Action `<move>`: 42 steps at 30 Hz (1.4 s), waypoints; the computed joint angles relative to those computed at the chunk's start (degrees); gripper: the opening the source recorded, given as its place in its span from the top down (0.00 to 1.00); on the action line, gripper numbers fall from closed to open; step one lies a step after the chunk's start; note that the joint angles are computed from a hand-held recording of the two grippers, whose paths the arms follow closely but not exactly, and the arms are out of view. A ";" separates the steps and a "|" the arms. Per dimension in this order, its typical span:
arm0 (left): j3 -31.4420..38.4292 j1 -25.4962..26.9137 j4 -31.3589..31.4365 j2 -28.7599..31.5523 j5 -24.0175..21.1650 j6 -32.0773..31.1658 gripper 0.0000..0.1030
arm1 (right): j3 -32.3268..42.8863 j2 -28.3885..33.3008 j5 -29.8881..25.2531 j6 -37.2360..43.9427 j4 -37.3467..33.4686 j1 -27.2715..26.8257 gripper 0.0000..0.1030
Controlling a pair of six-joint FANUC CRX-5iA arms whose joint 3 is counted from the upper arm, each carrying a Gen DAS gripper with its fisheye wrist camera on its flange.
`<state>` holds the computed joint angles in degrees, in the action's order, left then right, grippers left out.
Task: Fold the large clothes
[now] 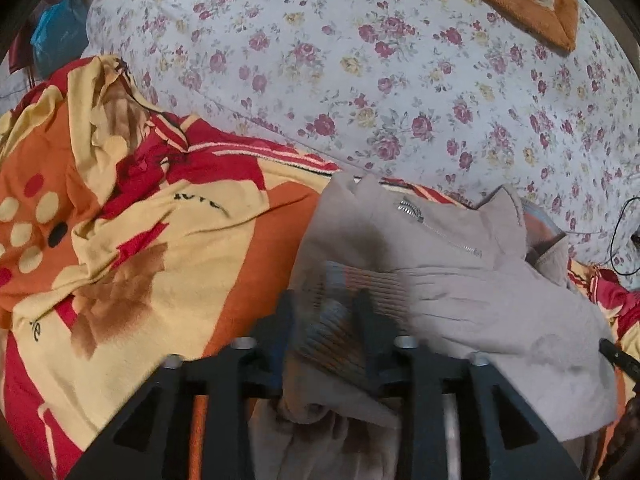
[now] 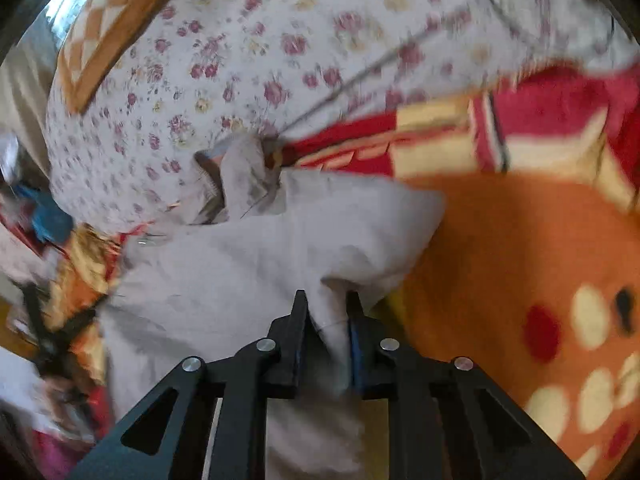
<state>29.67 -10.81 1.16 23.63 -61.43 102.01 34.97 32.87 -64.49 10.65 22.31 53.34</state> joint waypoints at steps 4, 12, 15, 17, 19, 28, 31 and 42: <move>0.65 -0.30 -1.49 0.25 -1.11 1.40 0.43 | 8.47 6.61 -14.23 4.16 4.08 1.06 0.95; -2.67 -2.20 -5.62 -5.80 4.59 3.93 0.38 | 2.42 -0.44 -9.59 1.47 5.96 3.73 0.66; -4.91 -2.84 -4.52 -7.27 6.59 3.68 0.31 | 4.61 0.48 -9.44 5.47 5.46 5.07 0.59; -4.52 -3.75 -4.93 -6.71 5.44 2.66 0.31 | 7.05 2.10 -10.21 8.11 4.06 5.74 0.59; -3.53 -5.15 -7.22 -5.70 3.76 2.47 0.31 | 10.13 4.54 -12.62 10.87 2.42 6.07 0.60; 0.11 -7.90 -12.69 -1.93 -1.85 3.98 0.29 | 10.66 6.76 -18.00 12.73 2.09 6.70 0.60; 1.01 -8.59 -13.65 -1.33 -2.37 4.27 0.29 | 8.63 4.83 -16.27 9.99 4.09 7.18 0.60; 3.19 -8.87 -15.20 0.87 -3.35 3.74 0.28 | 21.39 14.13 -21.39 12.16 5.34 4.73 0.56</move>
